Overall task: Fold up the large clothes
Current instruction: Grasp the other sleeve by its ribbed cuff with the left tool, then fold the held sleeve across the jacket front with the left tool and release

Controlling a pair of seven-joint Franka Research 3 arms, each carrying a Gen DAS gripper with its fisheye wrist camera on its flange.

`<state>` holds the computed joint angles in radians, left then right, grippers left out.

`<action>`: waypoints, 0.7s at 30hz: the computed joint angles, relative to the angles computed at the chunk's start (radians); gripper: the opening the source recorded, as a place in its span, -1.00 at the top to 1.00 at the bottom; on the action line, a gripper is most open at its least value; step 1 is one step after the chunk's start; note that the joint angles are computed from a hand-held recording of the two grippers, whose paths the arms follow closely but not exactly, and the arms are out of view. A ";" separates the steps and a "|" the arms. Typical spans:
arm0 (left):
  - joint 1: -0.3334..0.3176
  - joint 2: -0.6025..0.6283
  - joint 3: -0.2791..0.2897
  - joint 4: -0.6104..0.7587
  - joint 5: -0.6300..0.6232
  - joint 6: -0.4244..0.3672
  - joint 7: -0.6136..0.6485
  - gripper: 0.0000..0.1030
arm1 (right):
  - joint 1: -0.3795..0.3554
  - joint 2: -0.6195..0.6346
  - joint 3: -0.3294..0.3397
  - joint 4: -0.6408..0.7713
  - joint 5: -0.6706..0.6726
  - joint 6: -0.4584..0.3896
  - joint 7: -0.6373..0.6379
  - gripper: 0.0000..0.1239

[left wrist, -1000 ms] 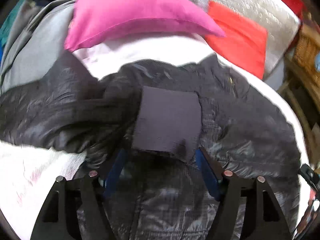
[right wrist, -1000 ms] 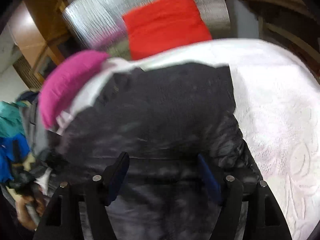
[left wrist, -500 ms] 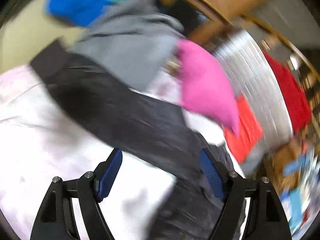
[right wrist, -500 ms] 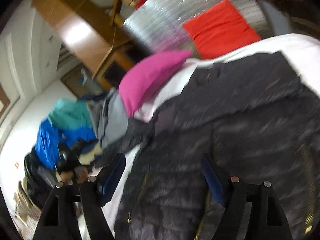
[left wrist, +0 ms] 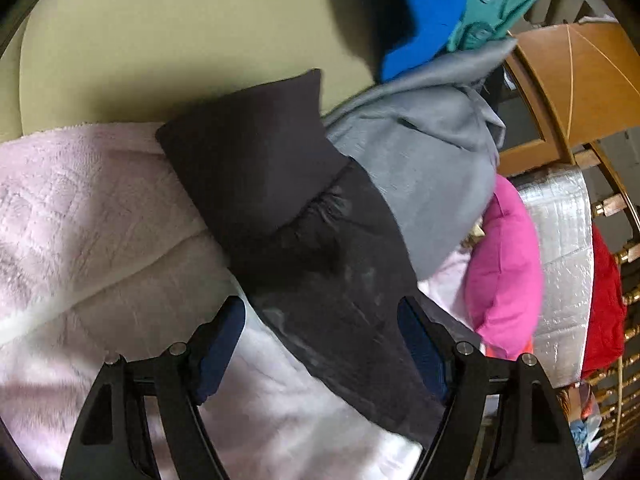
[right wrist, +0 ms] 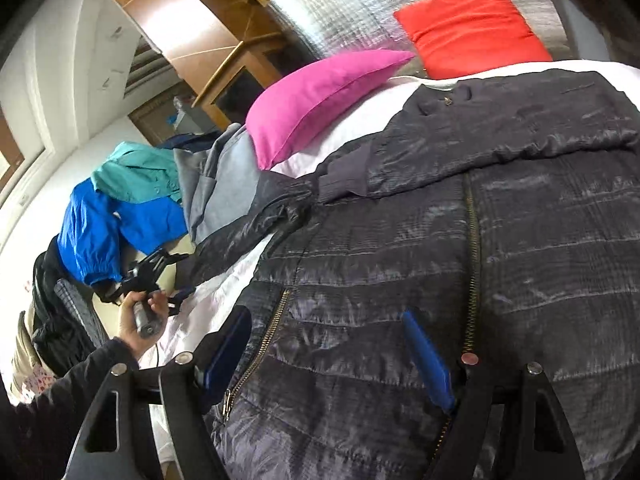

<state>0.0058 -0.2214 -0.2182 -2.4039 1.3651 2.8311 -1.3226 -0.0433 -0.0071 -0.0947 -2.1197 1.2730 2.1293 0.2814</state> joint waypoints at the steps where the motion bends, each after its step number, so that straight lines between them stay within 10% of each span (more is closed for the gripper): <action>1: 0.002 0.005 0.001 0.001 0.001 -0.003 0.000 -0.46 | -0.001 0.003 0.000 0.002 -0.004 -0.008 0.004 -0.30; 4: -0.007 -0.001 0.012 -0.009 -0.094 -0.031 0.093 -0.14 | -0.003 0.009 0.000 0.009 -0.013 -0.022 0.015 -0.30; 7: -0.030 0.001 0.035 -0.013 -0.330 -0.059 0.339 0.69 | -0.003 0.008 0.002 0.009 -0.013 -0.026 0.010 -0.30; 13: -0.074 -0.002 -0.041 0.131 -0.500 -0.372 0.658 0.83 | -0.009 0.007 -0.003 0.010 0.009 -0.030 0.006 -0.30; 21: -0.211 0.185 -0.135 0.643 -0.281 -0.768 1.011 0.86 | -0.028 0.004 -0.015 0.018 0.052 -0.072 0.005 -0.30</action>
<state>-0.2050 -0.0362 -0.3535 -1.7612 1.0842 2.0633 -0.3119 -0.0709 -0.0030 -0.1096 -2.1019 1.3247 2.0570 0.2860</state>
